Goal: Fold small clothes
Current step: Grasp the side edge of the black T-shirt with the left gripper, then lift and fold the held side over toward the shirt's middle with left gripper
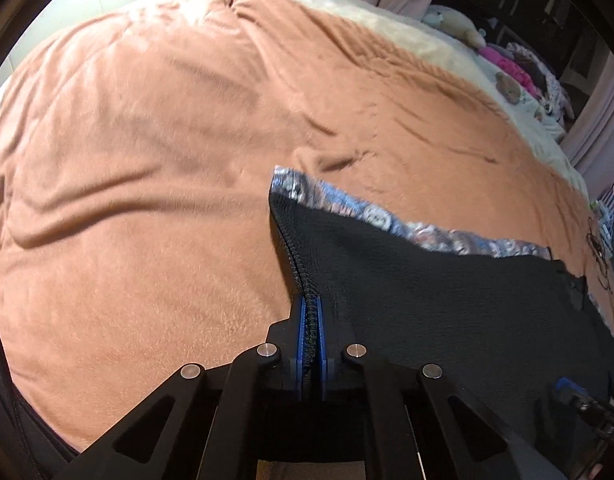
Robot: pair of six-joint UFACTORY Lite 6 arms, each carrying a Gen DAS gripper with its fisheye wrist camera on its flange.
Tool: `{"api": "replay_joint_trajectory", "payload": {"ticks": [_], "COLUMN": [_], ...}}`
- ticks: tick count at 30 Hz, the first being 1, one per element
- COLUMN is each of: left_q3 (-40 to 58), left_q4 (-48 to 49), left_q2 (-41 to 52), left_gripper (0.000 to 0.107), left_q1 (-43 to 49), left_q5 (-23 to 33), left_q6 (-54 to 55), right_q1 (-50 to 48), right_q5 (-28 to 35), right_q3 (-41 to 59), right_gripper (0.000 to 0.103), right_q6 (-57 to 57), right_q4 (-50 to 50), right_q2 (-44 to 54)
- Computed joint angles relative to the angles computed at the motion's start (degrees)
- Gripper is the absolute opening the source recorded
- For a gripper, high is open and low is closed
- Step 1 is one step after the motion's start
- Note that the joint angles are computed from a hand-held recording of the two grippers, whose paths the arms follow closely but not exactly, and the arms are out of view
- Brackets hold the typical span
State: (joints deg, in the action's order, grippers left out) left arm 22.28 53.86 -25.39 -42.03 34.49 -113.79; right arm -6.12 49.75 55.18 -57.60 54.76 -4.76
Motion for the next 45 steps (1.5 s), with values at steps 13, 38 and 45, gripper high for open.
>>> {"api": "replay_joint_trajectory", "payload": {"ticks": [13, 38, 45], "left_q3": [26.9, 88.2, 107.4], "left_q4": [-6.6, -16.0, -25.0], "left_q2": [6.9, 55.0, 70.2], "left_gripper": [0.005, 0.005, 0.046], "left_q1": [-5.3, -18.0, -20.0], "left_q5": [12.8, 17.0, 19.9], "left_q6": [16.6, 35.4, 44.8], "right_q1": [11.8, -16.3, -24.1], "right_q5": [-6.7, 8.0, 8.5], "right_q3": [11.0, 13.7, 16.2], "right_gripper": [0.033, 0.066, 0.075], "right_q6": [1.8, -0.1, -2.4], "right_q4": [6.2, 3.2, 1.8], "right_q2": [19.5, 15.5, 20.6]}}
